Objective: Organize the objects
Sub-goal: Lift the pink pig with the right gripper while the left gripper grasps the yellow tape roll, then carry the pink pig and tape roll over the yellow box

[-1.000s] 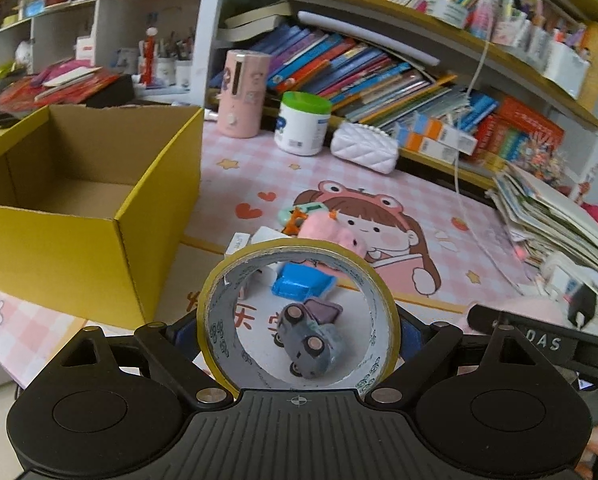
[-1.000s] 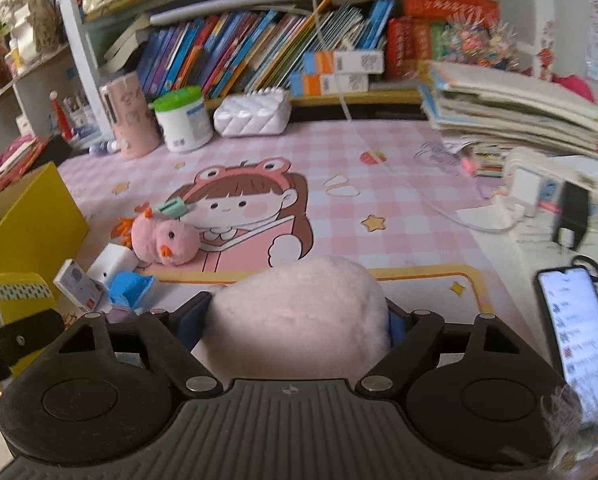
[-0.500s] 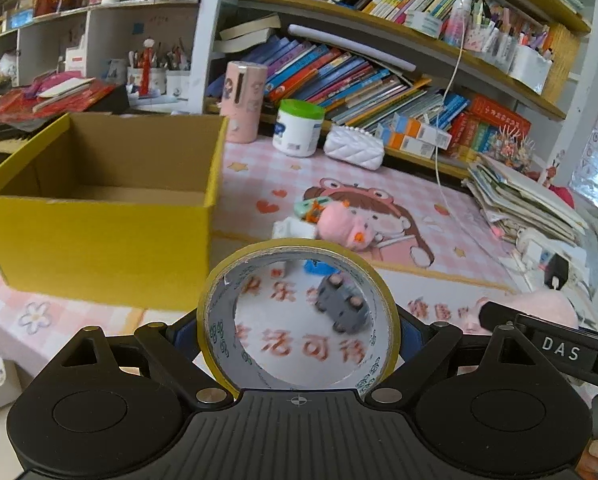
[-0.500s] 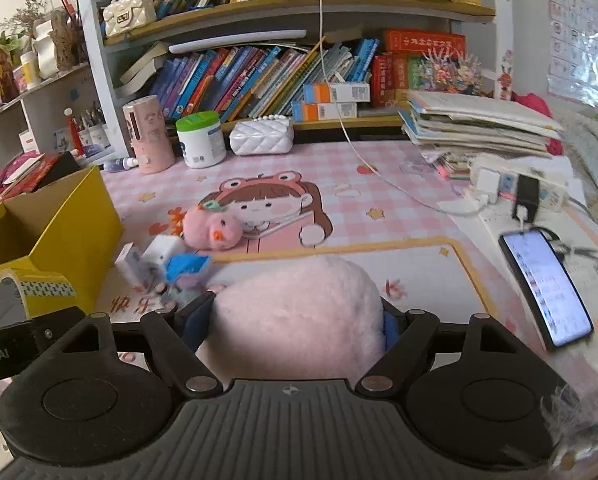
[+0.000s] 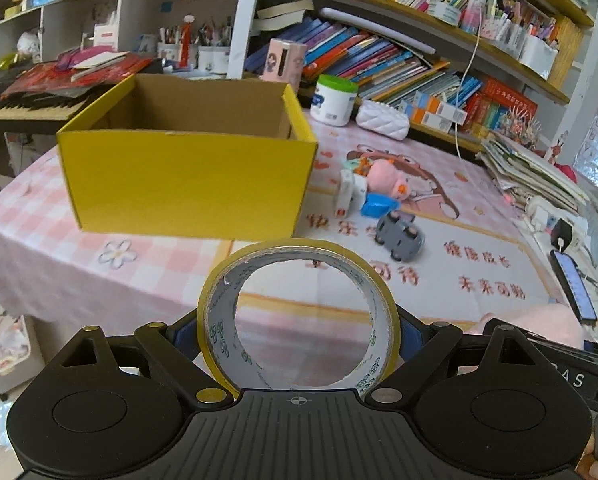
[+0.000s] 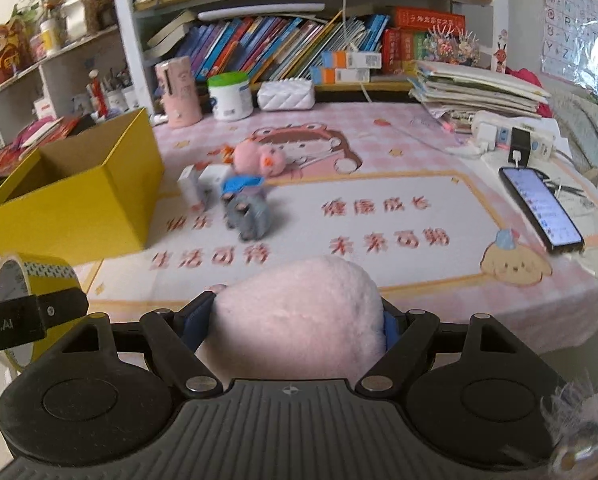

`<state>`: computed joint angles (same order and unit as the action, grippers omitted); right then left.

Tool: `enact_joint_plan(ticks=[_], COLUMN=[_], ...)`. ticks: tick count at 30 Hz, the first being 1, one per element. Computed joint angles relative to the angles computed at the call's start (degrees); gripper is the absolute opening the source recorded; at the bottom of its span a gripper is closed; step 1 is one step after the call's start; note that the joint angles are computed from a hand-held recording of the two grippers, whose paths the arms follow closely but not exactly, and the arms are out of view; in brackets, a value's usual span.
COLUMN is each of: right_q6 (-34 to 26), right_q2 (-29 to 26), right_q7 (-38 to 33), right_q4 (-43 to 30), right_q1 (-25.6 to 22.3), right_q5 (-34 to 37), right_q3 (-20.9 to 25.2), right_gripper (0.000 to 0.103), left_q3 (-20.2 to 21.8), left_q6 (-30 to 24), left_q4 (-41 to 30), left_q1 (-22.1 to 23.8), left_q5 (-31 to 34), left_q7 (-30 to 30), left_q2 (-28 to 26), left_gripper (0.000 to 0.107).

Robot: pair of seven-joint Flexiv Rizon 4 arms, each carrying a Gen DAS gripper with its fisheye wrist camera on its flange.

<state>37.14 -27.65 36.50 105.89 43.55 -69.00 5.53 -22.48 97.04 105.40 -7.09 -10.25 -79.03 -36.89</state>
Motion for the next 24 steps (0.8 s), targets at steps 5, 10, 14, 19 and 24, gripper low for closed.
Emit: enact_joint_plan(ticks=[5, 10, 14, 19, 24], right_q6=[-1.41, -2.18, -3.10, -3.86, -4.85], right_q2=[-0.89, -1.25, -1.20, -1.14, -1.10], right_q7=[-0.24, -1.02, -1.49, -1.29, -1.06], right_q4=[-1.59, -2.55, -2.91, -2.97, -3.17], right_q1=[1.67, 3.04, 3.93, 4.44, 4.91], right_q5=[1.40, 1.86, 2.07, 2.31, 2.53], right_q3=[0.51, 0.59, 0.64, 0.68, 0.86], right_gripper=[0.078, 0.078, 0.078, 0.078, 0.078], left_q3=[-3.90, -6.81, -8.37, -9.58, -10.90], left_q6=[1.60, 3.10, 3.79, 4.44, 4.41], left_q4=[3.72, 5.88, 6.90, 7.27, 7.41], left_q1=[4.53, 7.91, 9.79, 11.26, 12.81], left_q5=[1.25, 3.01, 4.29, 5.78, 7.10], left_q7=[0.51, -0.27, -1.23, -2.25, -2.49], left_q2=[1.29, 1.85, 1.99, 1.89, 1.65], left_gripper=[0.092, 0.092, 0.092, 0.092, 0.092])
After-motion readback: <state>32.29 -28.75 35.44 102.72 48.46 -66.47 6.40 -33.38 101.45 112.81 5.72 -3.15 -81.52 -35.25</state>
